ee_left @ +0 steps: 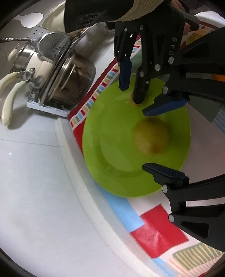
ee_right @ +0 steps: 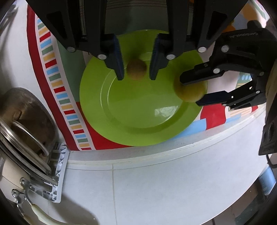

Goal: Organize fruits
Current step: 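Lower both fruits onto the plate and open both grippers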

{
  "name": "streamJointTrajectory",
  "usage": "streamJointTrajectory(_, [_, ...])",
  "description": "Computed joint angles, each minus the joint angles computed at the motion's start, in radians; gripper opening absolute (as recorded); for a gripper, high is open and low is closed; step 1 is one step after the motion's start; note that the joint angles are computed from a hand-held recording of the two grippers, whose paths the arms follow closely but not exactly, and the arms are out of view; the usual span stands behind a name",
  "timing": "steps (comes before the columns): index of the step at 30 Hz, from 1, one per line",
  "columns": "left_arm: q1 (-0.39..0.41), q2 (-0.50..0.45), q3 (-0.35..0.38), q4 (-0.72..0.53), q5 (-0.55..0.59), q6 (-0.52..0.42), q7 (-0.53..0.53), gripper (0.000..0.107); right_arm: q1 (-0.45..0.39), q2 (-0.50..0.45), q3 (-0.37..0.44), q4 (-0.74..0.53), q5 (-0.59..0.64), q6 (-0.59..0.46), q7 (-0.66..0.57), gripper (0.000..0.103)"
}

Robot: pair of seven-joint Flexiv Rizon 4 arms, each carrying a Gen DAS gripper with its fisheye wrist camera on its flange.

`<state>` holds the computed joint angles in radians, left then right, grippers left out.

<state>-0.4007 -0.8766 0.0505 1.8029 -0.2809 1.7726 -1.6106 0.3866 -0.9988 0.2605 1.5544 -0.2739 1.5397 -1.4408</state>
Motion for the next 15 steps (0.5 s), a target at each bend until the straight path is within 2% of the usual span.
streamJointTrajectory(2, [-0.037, 0.015, 0.041, 0.015, -0.011, 0.002, -0.01, 0.06, 0.005, 0.01, -0.007, 0.016, 0.001, 0.018, 0.0, 0.041])
streamJointTrajectory(4, [-0.063, 0.033, 0.065, 0.039, -0.021, 0.017, -0.021, 0.063, 0.038, 0.035, -0.054, 0.051, 0.008, 0.052, 0.023, 0.041])
streamJointTrajectory(7, [-0.167, 0.055, 0.167, 0.082, -0.06, 0.039, -0.039, 0.068, 0.084, 0.079, -0.12, 0.121, 0.015, 0.126, 0.054, 0.041])
streamJointTrajectory(10, [-0.272, 0.078, 0.252, 0.134, -0.111, 0.069, -0.04, 0.072, 0.197, 0.135, -0.257, 0.216, 0.043, 0.23, 0.092, 0.051])
streamJointTrajectory(12, [-0.342, 0.091, 0.3, 0.169, -0.162, 0.093, -0.038, 0.075, 0.289, 0.169, -0.355, 0.289, 0.088, 0.314, 0.095, 0.053])
streamJointTrajectory(15, [-0.461, 0.107, 0.375, 0.228, -0.263, 0.141, -0.031, 0.081, 0.376, 0.21, -0.425, 0.365, 0.163, 0.383, 0.074, 0.058])
